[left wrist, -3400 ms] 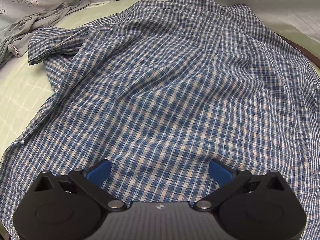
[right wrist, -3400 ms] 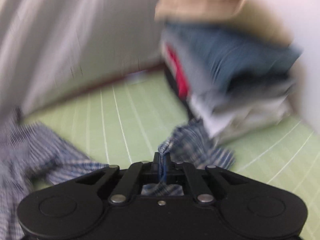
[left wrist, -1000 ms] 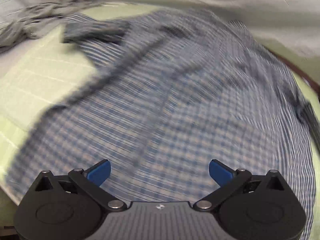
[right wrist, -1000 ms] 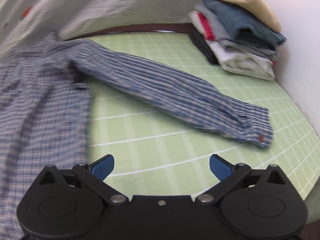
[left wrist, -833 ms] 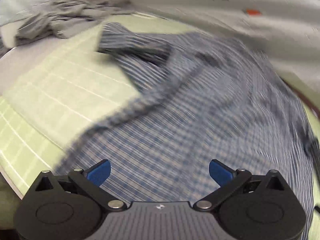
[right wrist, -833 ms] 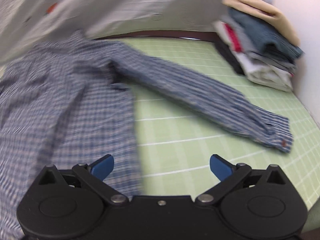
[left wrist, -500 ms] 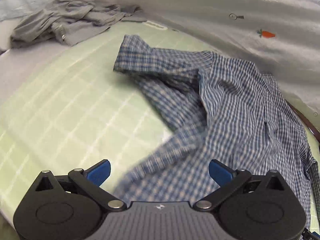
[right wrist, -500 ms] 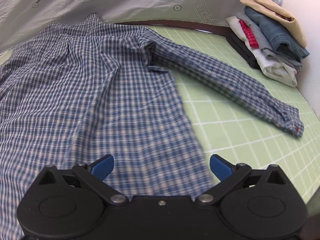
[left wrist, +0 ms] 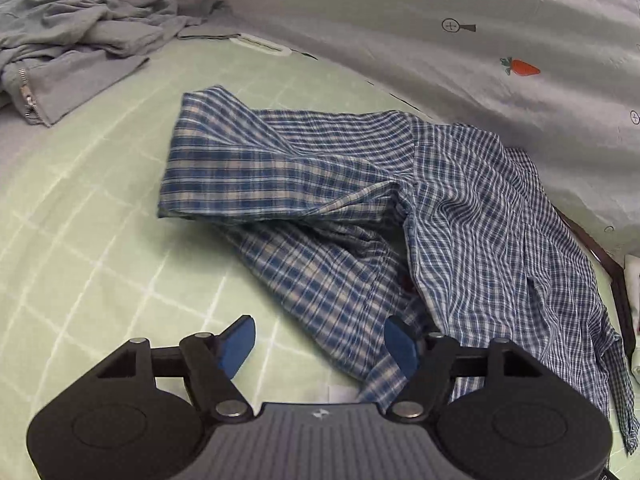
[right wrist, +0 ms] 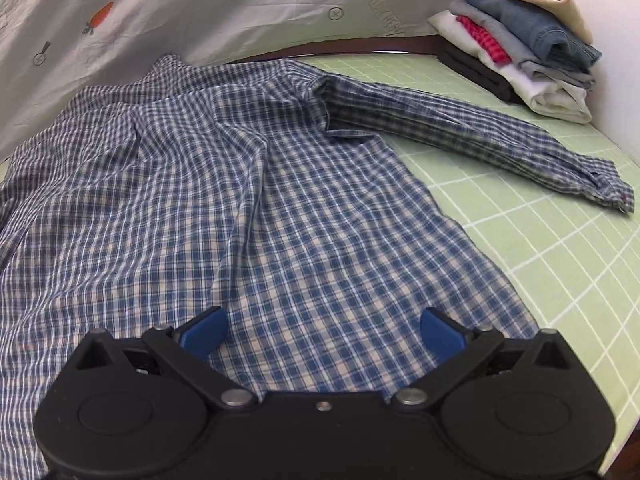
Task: Fold clothes
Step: 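Reach the left gripper to the other sleeve and grasp it, then pull the sleeve out straight with the left gripper and release it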
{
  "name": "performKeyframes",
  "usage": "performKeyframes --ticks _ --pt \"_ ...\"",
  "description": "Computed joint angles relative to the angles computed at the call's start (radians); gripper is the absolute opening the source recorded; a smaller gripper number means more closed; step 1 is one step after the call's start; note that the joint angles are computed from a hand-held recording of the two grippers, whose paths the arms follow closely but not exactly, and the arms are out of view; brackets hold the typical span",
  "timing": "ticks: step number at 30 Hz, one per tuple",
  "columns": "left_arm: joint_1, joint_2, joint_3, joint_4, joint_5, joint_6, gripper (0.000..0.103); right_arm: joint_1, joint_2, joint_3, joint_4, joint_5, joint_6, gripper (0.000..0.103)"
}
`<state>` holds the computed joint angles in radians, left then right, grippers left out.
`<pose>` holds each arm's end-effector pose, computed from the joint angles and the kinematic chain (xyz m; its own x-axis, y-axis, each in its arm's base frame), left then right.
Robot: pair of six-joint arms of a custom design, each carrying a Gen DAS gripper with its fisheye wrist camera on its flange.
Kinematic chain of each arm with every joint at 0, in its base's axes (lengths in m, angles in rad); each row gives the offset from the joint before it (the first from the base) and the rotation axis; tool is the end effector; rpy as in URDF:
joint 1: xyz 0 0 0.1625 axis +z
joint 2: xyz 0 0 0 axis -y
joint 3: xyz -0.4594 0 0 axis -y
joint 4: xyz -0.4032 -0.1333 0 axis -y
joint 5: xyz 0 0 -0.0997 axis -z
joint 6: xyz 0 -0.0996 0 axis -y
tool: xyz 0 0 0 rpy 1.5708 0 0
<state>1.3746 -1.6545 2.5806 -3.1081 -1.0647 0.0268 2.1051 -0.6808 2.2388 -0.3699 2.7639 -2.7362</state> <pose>0.1127 -0.3645 0.2839 -0.9075 -0.0808 -0.4122 0.1840 0.8057 -0.5630 0.1794 -0.2231 -0.0228 -0.6404 0.4168 0.6451 -0.2392 0.6899 -0.6832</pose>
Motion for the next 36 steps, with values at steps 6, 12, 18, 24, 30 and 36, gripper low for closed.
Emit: performKeyframes --ticks 6,12,18,24,30,36 --pt "-0.063 0.102 0.018 -0.138 0.149 0.202 0.037 0.022 0.039 -0.02 0.011 0.048 0.072 0.103" --pt "0.007 -0.007 -0.044 0.054 0.105 0.142 0.001 0.027 0.048 -0.031 0.041 0.061 0.116 0.103" --pt "0.037 -0.125 -0.085 0.068 0.327 0.124 0.0 0.021 0.033 -0.015 -0.001 0.058 0.07 0.103" --pt "0.102 -0.132 -0.16 -0.105 0.491 0.192 0.008 0.019 0.028 -0.002 -0.073 0.068 0.011 0.103" --pt "0.128 -0.21 -0.16 0.035 0.498 -0.015 0.06 0.013 0.022 0.005 -0.108 0.07 -0.02 0.103" --pt "0.135 -0.22 -0.109 0.183 0.521 -0.096 0.066 0.014 0.021 0.014 -0.147 0.075 -0.05 0.103"
